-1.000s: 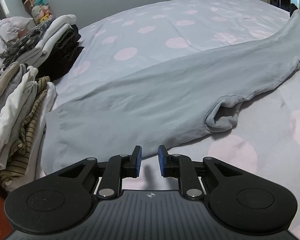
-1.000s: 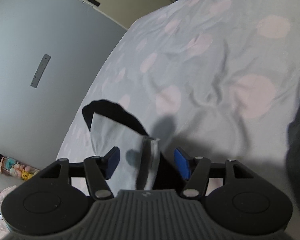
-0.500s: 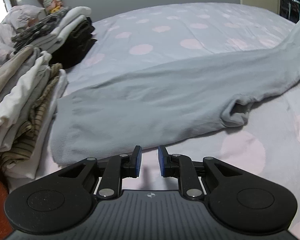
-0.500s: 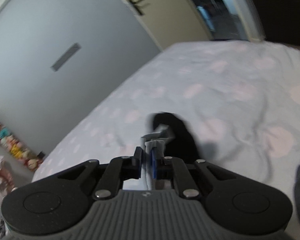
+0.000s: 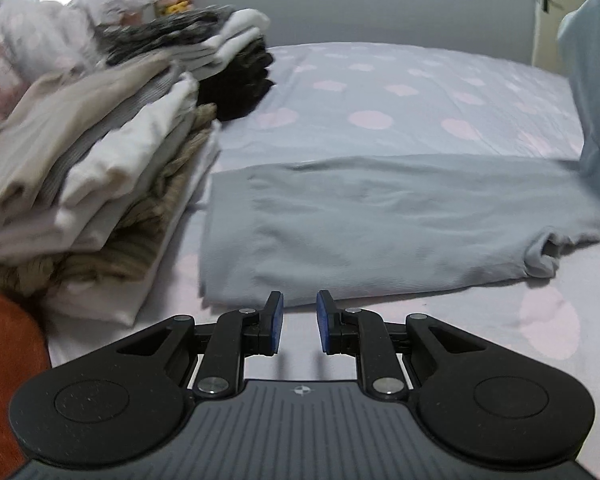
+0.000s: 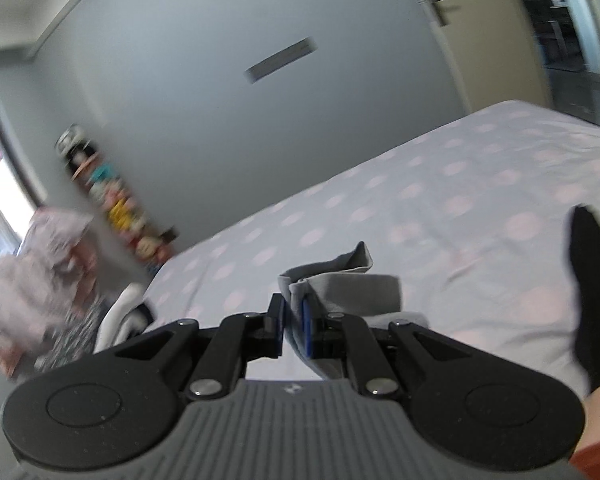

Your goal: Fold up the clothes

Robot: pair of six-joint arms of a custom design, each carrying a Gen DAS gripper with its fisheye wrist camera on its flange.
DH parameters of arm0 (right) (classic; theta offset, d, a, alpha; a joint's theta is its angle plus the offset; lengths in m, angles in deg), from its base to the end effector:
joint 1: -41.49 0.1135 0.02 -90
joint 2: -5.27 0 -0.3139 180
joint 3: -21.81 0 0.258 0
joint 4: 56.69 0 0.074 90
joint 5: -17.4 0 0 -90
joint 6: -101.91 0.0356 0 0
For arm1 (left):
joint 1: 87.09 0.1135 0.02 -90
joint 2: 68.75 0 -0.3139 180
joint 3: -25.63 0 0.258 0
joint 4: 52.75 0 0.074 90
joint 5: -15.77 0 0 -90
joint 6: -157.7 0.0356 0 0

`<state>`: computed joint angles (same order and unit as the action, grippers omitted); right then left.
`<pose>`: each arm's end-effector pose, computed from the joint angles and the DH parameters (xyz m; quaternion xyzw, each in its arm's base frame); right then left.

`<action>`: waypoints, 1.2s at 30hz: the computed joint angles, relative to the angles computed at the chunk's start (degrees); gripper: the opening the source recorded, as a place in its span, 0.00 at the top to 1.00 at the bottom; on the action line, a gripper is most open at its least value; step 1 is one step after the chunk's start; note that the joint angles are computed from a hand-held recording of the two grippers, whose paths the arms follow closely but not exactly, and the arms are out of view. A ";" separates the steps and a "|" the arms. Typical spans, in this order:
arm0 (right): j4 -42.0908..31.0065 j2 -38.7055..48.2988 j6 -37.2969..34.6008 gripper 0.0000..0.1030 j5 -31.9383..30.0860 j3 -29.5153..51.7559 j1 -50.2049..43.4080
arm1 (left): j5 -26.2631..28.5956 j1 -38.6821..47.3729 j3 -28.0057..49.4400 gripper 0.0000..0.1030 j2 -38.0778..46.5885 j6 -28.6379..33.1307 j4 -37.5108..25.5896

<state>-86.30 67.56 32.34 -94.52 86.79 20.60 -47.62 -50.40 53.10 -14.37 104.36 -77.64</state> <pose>0.2170 -0.0686 0.3551 0.2022 0.8180 0.1600 0.5142 0.1159 0.0665 0.1687 0.0751 0.9196 0.0158 0.3853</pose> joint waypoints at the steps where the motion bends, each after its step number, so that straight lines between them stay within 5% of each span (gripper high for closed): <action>1: -0.22 -0.54 1.23 0.89 3.52 -0.19 5.12 | 1.71 2.60 0.22 0.79 1.36 1.32 -0.08; 6: 1.88 -0.01 6.84 0.89 19.47 -3.19 29.26 | 8.14 13.27 3.05 0.65 7.68 8.18 -2.50; 18: 10.80 20.51 13.58 0.89 41.28 -11.38 69.45 | 13.94 23.49 10.24 0.64 16.67 10.55 -9.31; 27: 12.05 31.87 9.29 0.83 45.44 -12.07 77.23 | 12.80 22.16 10.27 0.65 17.39 7.67 -7.51; 30: 13.59 31.35 8.55 0.68 44.51 -13.15 78.38 | 12.30 21.46 9.87 0.64 16.99 6.71 -7.02; 36: 15.77 27.90 7.63 0.68 43.61 -16.47 81.54 | 12.17 20.61 9.48 0.64 16.50 5.18 -7.14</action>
<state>-70.53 95.46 39.97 -50.91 70.32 102.14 -35.45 -29.79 62.58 2.13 109.54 -84.78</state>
